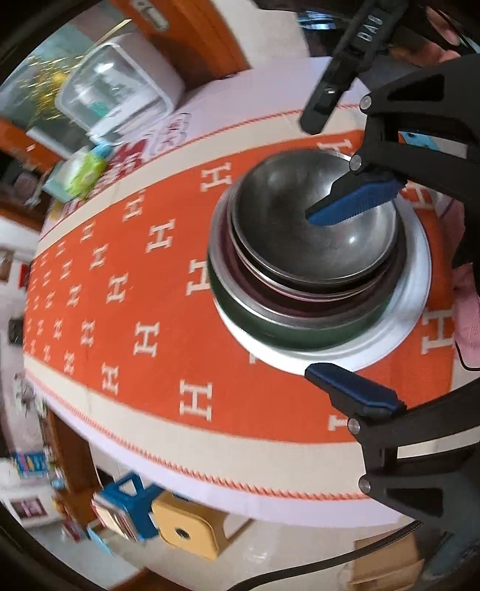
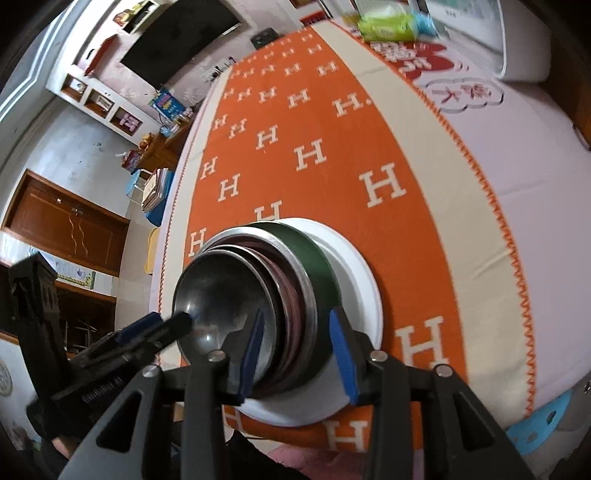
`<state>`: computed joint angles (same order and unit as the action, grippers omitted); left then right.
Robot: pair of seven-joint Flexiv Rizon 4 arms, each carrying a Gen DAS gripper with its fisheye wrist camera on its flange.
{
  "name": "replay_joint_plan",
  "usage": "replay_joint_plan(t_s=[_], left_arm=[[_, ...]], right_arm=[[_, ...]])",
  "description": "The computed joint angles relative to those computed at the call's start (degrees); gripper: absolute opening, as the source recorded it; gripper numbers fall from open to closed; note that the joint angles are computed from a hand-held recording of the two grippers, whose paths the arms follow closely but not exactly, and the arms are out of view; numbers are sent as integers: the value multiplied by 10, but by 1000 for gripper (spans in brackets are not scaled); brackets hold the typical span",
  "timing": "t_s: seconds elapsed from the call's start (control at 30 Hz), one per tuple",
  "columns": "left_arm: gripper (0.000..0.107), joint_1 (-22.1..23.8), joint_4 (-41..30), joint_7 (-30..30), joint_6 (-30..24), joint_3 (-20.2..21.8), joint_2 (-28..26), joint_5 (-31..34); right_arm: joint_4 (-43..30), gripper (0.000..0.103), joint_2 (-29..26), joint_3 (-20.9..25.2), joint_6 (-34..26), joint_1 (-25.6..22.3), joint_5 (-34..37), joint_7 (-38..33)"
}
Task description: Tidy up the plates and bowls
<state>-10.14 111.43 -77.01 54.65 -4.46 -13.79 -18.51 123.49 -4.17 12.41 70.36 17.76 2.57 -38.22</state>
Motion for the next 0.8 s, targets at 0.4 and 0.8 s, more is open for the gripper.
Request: replay_joint_plan(t_s=[0.4, 0.8], left_arm=[[102, -19, 107, -47, 82, 19, 146, 46], [102, -49, 133, -35, 88, 8, 223, 50]], right_arm=[[103, 72, 151, 24, -46, -13, -192, 87], [104, 96, 250, 57, -140, -14, -198, 114]])
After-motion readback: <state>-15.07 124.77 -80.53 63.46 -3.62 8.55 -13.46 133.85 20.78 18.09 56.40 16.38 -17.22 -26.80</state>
